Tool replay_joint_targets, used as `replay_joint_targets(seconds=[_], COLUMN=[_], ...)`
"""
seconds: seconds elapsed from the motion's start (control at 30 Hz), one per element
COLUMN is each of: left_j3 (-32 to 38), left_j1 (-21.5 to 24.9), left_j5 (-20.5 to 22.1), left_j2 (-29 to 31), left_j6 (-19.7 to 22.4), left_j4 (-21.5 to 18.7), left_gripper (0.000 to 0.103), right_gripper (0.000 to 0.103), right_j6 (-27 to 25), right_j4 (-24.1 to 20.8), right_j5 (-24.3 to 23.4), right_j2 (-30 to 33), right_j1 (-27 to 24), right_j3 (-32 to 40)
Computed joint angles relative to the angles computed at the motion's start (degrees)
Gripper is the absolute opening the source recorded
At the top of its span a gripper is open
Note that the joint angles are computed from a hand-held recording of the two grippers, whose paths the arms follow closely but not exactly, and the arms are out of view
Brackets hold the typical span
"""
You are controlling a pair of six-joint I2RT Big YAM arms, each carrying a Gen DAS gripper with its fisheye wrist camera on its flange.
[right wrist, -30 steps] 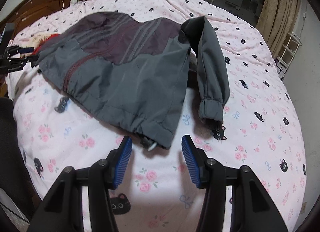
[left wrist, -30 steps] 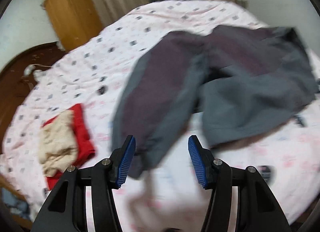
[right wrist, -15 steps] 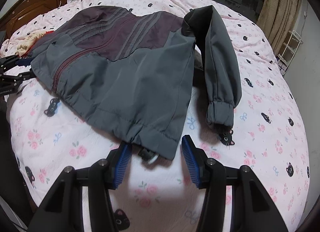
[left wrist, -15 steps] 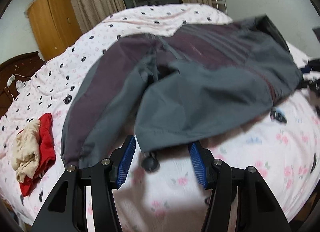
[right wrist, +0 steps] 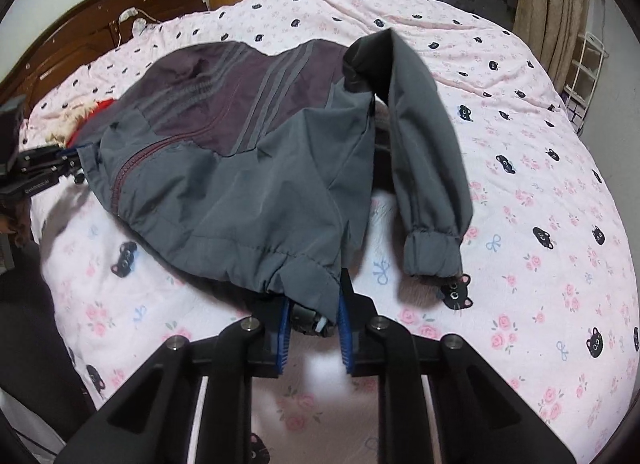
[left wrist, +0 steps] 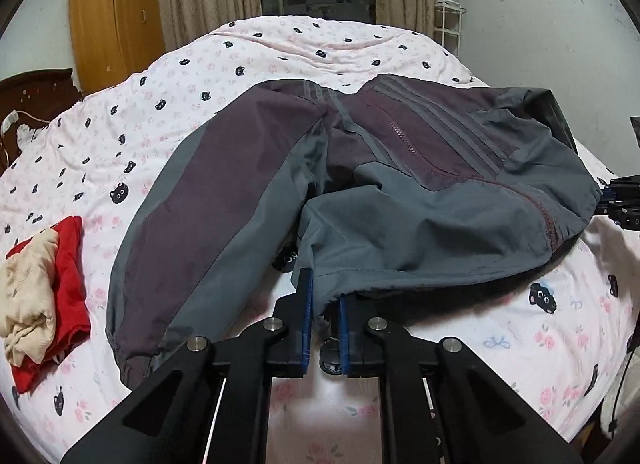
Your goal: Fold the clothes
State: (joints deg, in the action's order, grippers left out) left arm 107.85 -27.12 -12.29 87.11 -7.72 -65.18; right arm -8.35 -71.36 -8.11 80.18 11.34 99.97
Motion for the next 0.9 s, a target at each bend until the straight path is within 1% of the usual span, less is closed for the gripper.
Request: replay_joint_targets(seconds=[0.1,0.2,0.3,0.4,0.53,0.63,0.7,0.77,0.83,0.9], left_j3=[2.34,5.87,9.6,13.16,14.87,14.72,12.19,8.57,5.22,2.21], left_j1=[-0.49,-1.01,-1.6,-2.21,-3.63,-4.62,-5.15,-5.44,-5.6,-5.8], left_j5=[-1.42,-3.08,-5.03,-6.95,-9.62,-9.83,-9.4,-8.53,-7.52,-6.91], left_j2=[-0.11,-0.37,-0.52,-0.14,-1.17,-1.91,-3.11,-4.49,-5.61,-6.47], left_j6=[-0.88,-0.9,0.14,0.37,0.25,0.01,-0.62,-1.87,-3.78,-5.73], left_j4=[-1.17,-2.92,-4.68,-8.06,-11.08,-15.48,-18.25,-19.04,-19.7,-19.82], left_gripper=[0.004,0.004,0.003,0.003,0.003,0.003,0.004,0.004,0.004,0.004], right_gripper=[0.019,0.019,0.019,0.019,0.019,0.019,0.019,0.018,0.018,0.018], right_j6=[0.4,0.91,1.0,0.57,-0.52,-3.39,-5.52,-7.88,-9.21,-9.57], right_j4=[-0.17,-0.15,-1.16,-3.28,-6.45,-10.39,-13.82,-17.48,-18.99,-19.41], right_j5=[-0.78,-1.28,-2.13,-3.6,-5.63,-6.26,-6.3,-5.54,-5.59,-5.14], right_j2=[-0.24,-0.66,-0.75,-0.37,-0.6,-1.09,-1.14,-1.64,-2.78,-3.86], right_j1=[-0.17,-0.42,-0.77,-1.11,-1.15,-0.5,-0.07,0.62,1.13,1.8], right_j3=[1.57,3.94,7.89,11.92,15.54,16.95,17.3,15.67,12.52,9.47])
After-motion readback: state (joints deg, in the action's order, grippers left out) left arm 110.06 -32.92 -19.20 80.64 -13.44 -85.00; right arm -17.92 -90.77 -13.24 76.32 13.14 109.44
